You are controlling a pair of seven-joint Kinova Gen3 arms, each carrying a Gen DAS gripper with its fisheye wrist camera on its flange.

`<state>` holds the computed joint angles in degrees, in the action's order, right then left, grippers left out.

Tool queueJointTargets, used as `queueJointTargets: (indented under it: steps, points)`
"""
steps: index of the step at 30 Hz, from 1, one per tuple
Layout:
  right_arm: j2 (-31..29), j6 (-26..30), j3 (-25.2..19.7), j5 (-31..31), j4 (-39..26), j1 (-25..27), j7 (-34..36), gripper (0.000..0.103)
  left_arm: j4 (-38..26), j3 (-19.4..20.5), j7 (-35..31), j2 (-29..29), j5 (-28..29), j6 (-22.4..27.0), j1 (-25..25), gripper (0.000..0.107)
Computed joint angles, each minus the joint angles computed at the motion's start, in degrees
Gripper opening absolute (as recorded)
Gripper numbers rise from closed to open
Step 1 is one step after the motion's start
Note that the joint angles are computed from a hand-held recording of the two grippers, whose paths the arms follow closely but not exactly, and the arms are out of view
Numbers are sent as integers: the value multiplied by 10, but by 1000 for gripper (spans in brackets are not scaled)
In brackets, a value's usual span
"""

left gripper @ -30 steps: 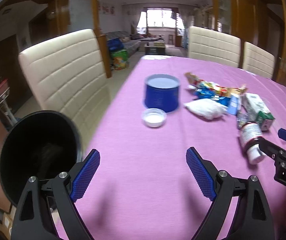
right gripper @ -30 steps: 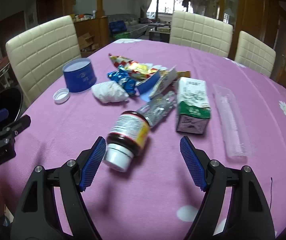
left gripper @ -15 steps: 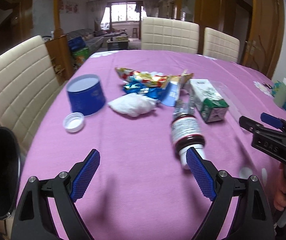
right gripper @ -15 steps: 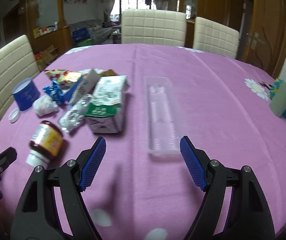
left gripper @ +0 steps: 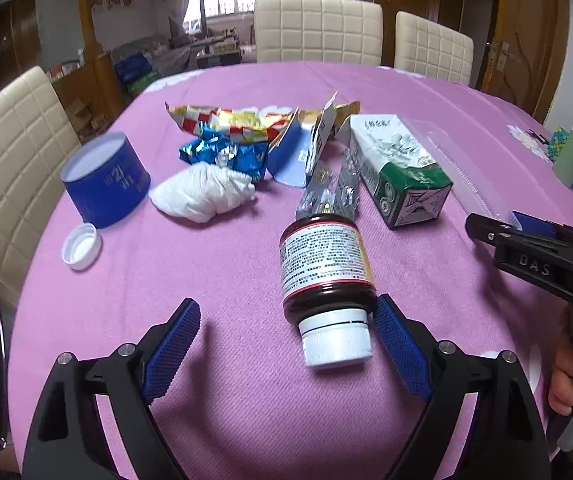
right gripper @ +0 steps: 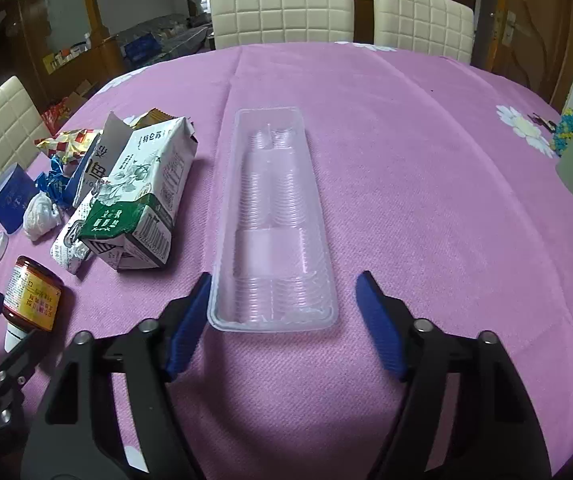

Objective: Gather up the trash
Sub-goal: 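Grasp the brown medicine bottle with the left tool while the right tool grasps the clear tray, then carry the medicine bottle to the bin with the left tool and release it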

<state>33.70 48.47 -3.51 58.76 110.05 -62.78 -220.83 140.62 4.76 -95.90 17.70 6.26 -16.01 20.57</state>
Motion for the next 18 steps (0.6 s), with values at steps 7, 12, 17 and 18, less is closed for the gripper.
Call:
queueJointTargets:
  steps: [7,12,17,18]
  points:
    - [4,10,-2,11,-3,-17,-14,53,7,55,60,3,-76,-10,-75,80]
    - [8,44,-7,7,-16,-36,-23,52,4,84,96,-1,-135,10,-114,45]
    - [14,101,-13,-1,-33,-60,-24,52,19,92,114,-9,-164,-7,-132,44]
    - [15,111,-13,0,-34,-64,-26,52,22,82,111,-11,-160,-14,-124,44]
